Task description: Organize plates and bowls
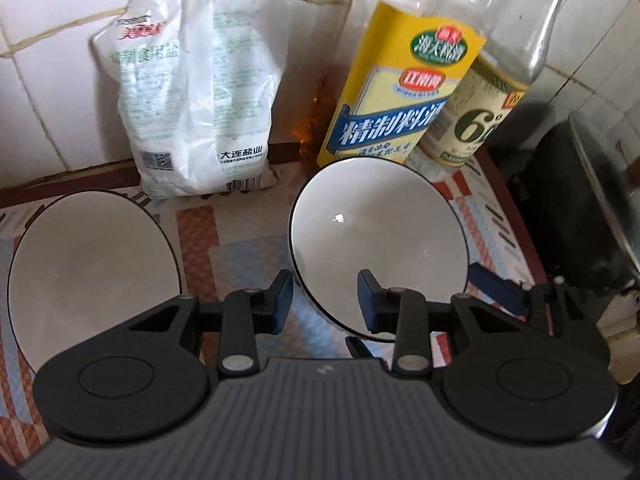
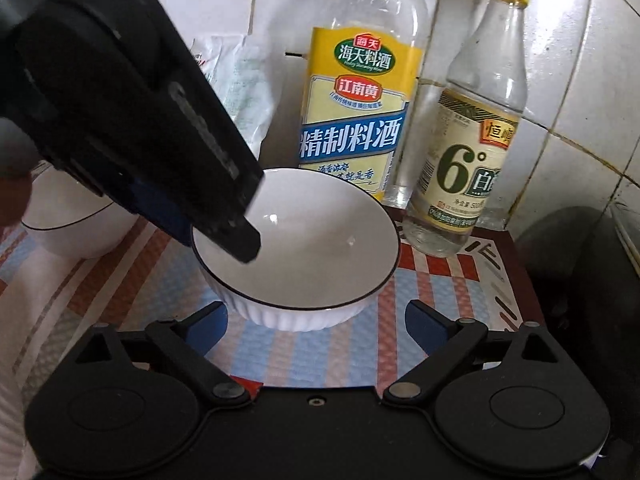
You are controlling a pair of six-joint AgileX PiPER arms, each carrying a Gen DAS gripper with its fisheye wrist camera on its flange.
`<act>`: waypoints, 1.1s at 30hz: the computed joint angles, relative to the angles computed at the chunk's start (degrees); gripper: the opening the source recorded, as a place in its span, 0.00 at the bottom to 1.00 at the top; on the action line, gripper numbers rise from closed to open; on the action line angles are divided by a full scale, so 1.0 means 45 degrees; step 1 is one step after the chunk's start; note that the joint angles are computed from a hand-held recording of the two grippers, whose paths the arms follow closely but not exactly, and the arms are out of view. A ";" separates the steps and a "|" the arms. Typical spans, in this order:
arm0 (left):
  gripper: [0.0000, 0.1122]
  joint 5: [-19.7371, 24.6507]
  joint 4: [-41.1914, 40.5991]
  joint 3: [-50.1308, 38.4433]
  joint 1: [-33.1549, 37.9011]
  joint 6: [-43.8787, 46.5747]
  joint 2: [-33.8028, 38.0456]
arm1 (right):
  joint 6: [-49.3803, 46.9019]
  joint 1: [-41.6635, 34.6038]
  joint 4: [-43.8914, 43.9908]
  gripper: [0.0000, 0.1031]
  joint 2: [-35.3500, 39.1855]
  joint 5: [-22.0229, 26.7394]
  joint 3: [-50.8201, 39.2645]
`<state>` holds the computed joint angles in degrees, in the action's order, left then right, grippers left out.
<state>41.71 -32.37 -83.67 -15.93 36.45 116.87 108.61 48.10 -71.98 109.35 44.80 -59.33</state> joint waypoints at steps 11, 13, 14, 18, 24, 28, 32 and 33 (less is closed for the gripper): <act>0.13 -0.1041 -0.0301 0.0505 0.0094 0.0440 0.0056 | 0.0428 -0.0280 -0.0298 0.94 0.0494 -0.0328 -0.0449; 0.12 -0.1277 -0.0399 0.0572 0.0055 0.0414 0.0079 | 0.0459 -0.0374 -0.0315 0.94 0.0562 -0.0442 -0.0559; 0.12 -0.1537 -0.0388 0.0708 -0.0017 0.0334 0.0036 | 0.0432 -0.0464 -0.0112 0.95 0.0577 -0.0543 -0.0709; 0.11 -0.1570 -0.0011 0.0694 -0.0118 -0.0036 -0.0015 | 0.0739 -0.0315 0.0100 0.94 0.0918 -0.0058 -0.1210; 0.12 -0.0680 -0.0377 0.0921 0.0347 0.1043 -0.0262 | 0.0599 0.0408 0.0046 0.94 0.0632 0.0531 -0.0835; 0.12 -0.0617 -0.0103 0.1635 0.0406 0.1181 -0.0976 | 0.0202 0.0937 0.0533 0.94 0.0399 0.0857 -0.0827; 0.12 0.0111 0.0368 0.2009 0.0615 0.0525 -0.1875 | 0.0432 0.1412 0.0968 0.94 -0.0241 0.1008 -0.0563; 0.12 0.0148 0.0564 0.2210 0.0602 0.0330 -0.2197 | 0.0322 0.1579 0.1201 0.94 -0.0383 0.1142 -0.0621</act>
